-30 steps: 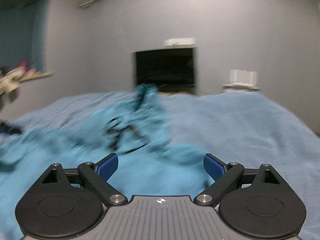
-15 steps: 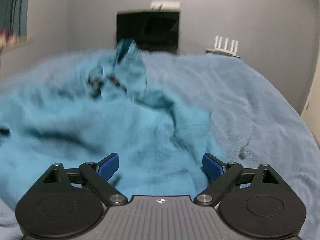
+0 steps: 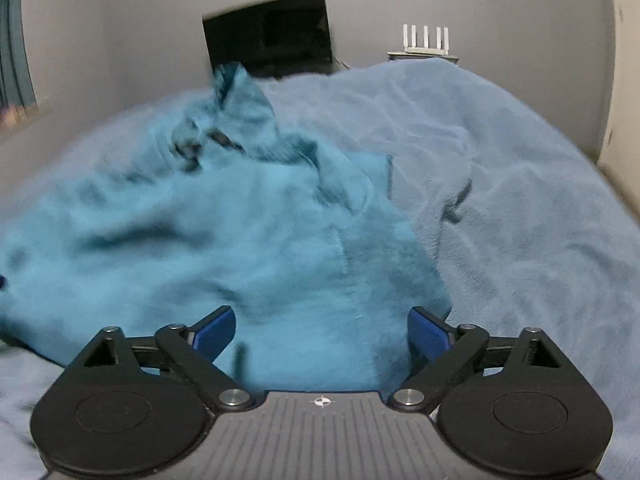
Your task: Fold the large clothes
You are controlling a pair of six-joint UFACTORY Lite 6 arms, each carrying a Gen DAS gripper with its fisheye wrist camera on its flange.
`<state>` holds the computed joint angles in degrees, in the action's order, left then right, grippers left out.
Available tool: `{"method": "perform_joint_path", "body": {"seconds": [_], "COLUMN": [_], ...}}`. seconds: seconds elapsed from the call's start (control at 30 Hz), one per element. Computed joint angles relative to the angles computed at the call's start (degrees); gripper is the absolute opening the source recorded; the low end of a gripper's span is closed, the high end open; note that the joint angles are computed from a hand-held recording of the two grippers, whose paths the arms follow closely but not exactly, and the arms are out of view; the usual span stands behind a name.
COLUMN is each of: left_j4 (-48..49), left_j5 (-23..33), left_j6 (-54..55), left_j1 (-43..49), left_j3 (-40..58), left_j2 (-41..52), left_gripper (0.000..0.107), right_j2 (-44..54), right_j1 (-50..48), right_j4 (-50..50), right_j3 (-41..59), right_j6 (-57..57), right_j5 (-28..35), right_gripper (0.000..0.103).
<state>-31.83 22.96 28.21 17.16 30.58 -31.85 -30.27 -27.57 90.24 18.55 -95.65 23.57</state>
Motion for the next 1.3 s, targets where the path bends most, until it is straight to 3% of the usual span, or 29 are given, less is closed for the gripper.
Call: {"method": "perform_joint_path", "body": {"seconds": [0.07,0.13,0.23,0.33,0.43,0.57,0.67,0.7,0.77,0.83,0.87,0.9,0.93,1.0,1.13,1.3], "left_j4": [-4.8,-9.2,-11.4,-14.7,-21.7,-28.0,-35.6,-38.0,-39.6,-36.6,-36.2,-36.8,-37.0,-34.5,-29.2,-19.4], "left_j5": [6.8,16.5,23.7,20.3,16.8,6.6,2.8,2.8,2.9,2.0,2.9,4.3,6.3,9.6,21.0,37.4], "left_j6": [3.0,6.4,7.0,8.2,13.7,18.6,24.5,26.9,30.2,27.6,27.1,27.6,28.0,27.1,22.3,17.4], "left_j1": [6.3,14.5,20.6,20.7,20.4,15.0,13.6,13.7,14.0,13.8,14.6,16.2,17.7,19.4,23.7,28.9], "left_j3": [1.5,2.9,4.0,4.1,4.3,4.2,4.3,4.0,3.6,4.0,4.1,3.4,3.1,3.0,2.0,2.4], "left_j2": [-0.9,1.0,6.7,11.3,16.7,21.3,24.1,24.1,23.1,23.0,22.6,21.4,20.2,17.4,9.6,-3.9], "left_gripper": [0.103,0.103,0.103,0.103,0.103,0.103,0.103,0.100,0.089,0.061,0.055,0.037,0.023,0.016,0.011,0.011], "right_j2": [-4.0,-2.0,4.4,7.7,17.2,29.0,33.8,33.1,29.5,27.3,28.5,29.0,28.6,26.5,20.0,15.6], "right_j1": [-8.0,-14.8,-18.6,-17.2,-15.4,-15.8,-16.9,-16.8,-16.4,-13.7,-13.8,-13.5,-13.3,-14.2,-18.3,-28.5], "right_j4": [-11.5,-19.3,-22.5,-18.0,-9.2,3.7,13.4,16.9,22.1,27.4,27.1,26.5,26.6,23.7,15.2,-5.2], "right_j3": [-1.3,0.2,1.9,1.1,3.1,6.0,5.7,4.6,1.7,1.3,2.2,3.3,3.4,3.4,6.1,16.0], "right_j6": [12.0,20.3,22.7,18.3,11.6,4.1,-0.5,-2.3,-7.6,-12.7,-13.2,-12.5,-12.4,-11.0,-4.7,14.2], "right_j5": [9.5,18.6,24.7,22.4,21.3,24.4,26.7,27.1,28.0,25.3,26.1,25.6,25.4,26.4,28.6,32.6], "right_gripper": [0.097,0.097,0.094,0.093,0.093,0.093,0.081,0.076,0.076,0.074,0.044,0.026,0.020,0.010,0.007,0.007]}}
